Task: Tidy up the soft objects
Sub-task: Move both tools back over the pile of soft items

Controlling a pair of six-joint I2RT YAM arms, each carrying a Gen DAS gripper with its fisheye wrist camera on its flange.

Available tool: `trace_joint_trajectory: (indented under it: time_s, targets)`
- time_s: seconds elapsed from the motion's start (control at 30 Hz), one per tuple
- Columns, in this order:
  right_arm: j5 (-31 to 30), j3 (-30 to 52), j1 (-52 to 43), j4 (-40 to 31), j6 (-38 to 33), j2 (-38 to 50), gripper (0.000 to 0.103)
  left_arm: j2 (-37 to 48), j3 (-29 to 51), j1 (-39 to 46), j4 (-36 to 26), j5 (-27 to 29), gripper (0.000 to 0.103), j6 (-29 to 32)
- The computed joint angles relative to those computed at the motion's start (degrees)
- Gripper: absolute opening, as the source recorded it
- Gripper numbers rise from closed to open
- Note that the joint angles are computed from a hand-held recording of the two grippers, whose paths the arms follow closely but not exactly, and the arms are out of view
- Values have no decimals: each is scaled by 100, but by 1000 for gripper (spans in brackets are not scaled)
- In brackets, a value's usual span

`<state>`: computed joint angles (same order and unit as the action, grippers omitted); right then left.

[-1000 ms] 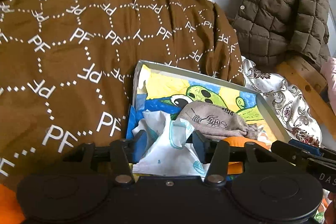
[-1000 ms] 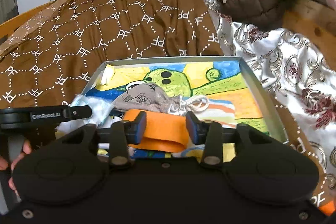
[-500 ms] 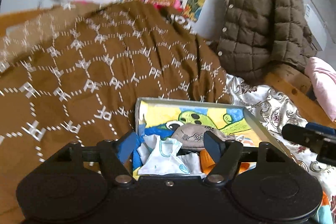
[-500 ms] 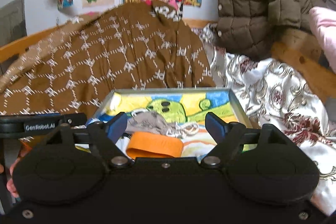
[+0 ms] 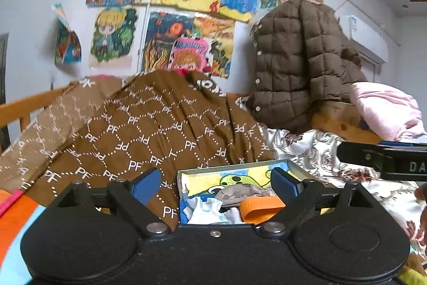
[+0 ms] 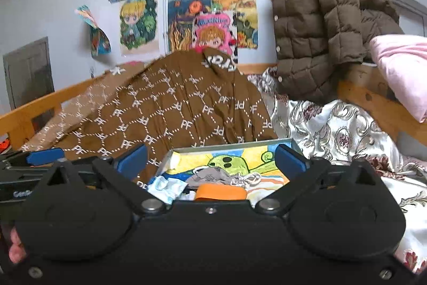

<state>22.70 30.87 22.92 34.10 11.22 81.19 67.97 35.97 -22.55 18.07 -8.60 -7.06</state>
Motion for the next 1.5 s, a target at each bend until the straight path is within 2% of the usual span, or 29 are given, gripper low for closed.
trace_joint_trajectory:
  time_s: [0.23, 0.53, 0.63, 0.8, 0.97, 1.27, 1.5]
  targets:
    - [647, -681, 695, -208, -62, -1125, 102, -1315, -628, -444, -599, -381, 95, 49]
    - [1528, -1308, 1710, -1113, 370, -2577, 102, -2675, -1138, -757, -1823, -684, 95, -167]
    - [1918, -1495, 2065, -1225, 437, -2863, 102, -3111, -1269, -942, -2122, -871, 95, -136]
    - [2219, -1671, 2317, -1470, 562, -3299, 102, -3718, -1454, -1193, -2502, -1122, 96, -148]
    - [2864, -1907, 2874, -1693, 755, -3728, 103, -4286, -1638, -1236, -2869, -1209, 97, -149]
    - [3581, -2174, 3609, -1589, 1424, -3182, 103, -5155, -1890, -1041, -3933, -1029, 97, -137]
    - [3516, -2276, 3859, -977, 1926, -1972, 103, -5425, -1955, -624, -4532, -602, 97, 67]
